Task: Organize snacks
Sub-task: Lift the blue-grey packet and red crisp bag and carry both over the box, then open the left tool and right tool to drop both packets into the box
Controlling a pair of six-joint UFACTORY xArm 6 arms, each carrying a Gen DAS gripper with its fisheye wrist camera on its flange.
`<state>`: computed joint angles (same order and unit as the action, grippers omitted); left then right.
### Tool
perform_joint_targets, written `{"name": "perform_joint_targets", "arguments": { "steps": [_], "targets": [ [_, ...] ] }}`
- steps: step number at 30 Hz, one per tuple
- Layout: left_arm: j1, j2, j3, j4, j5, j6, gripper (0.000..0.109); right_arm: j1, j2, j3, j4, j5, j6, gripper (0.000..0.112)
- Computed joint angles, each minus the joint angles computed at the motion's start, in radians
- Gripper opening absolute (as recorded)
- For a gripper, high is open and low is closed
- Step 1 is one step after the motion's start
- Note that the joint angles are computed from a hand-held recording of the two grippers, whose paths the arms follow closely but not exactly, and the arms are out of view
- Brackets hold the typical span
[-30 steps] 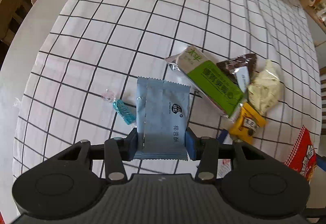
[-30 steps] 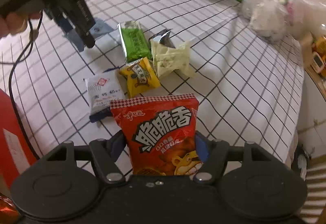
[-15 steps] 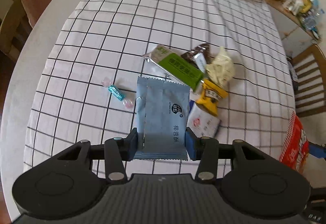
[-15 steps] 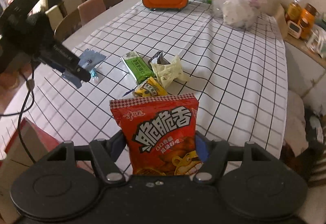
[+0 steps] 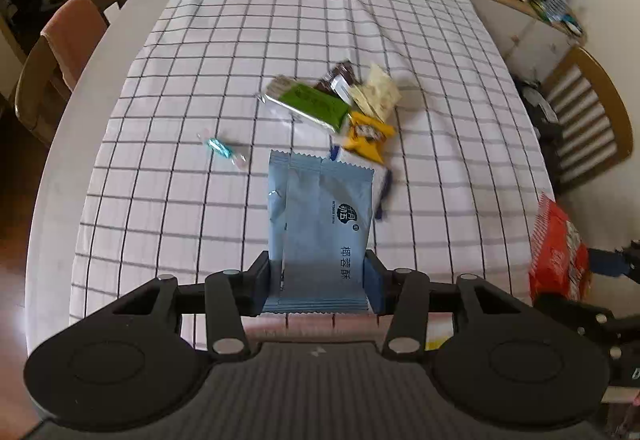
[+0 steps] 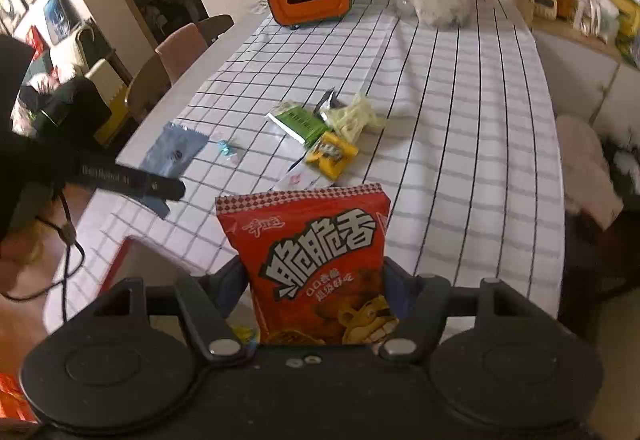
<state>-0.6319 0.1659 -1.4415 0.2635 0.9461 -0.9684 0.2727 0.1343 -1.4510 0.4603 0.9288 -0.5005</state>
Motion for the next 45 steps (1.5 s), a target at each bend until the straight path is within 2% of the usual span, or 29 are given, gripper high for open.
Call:
{"name": "perform_joint_targets", "arguments": {
  "steps": [5, 14, 24, 32, 35, 45],
  "targets": [
    [-0.042, -0.061, 0.076, -0.016, -0.021, 0.000, 0.046, -0.006, -0.069, 0.074, 0.050, 0.038, 0.008, 0.069],
    [-0.113, -0.162, 0.211, -0.041, -0.083, -0.070, 0.046, 0.012, -0.185, 0.217, 0.088, 0.047, 0.023, 0.069],
    [-0.152, -0.150, 0.271, -0.117, -0.085, -0.079, 0.046, 0.077, -0.270, 0.371, -0.021, -0.014, 0.052, 0.069],
    [-0.169, -0.101, 0.263, -0.179, -0.066, -0.044, 0.046, 0.112, -0.269, 0.426, -0.119, -0.045, 0.085, 0.069],
    [-0.170, -0.065, 0.221, -0.188, -0.028, -0.022, 0.046, 0.124, -0.259, 0.429, -0.155, -0.050, 0.108, 0.069],
    [-0.116, 0.053, 0.120, -0.354, 0.072, 0.109, 0.046, 0.151, -0.197, 0.391, -0.233, -0.045, 0.137, 0.069]
  ]
}}
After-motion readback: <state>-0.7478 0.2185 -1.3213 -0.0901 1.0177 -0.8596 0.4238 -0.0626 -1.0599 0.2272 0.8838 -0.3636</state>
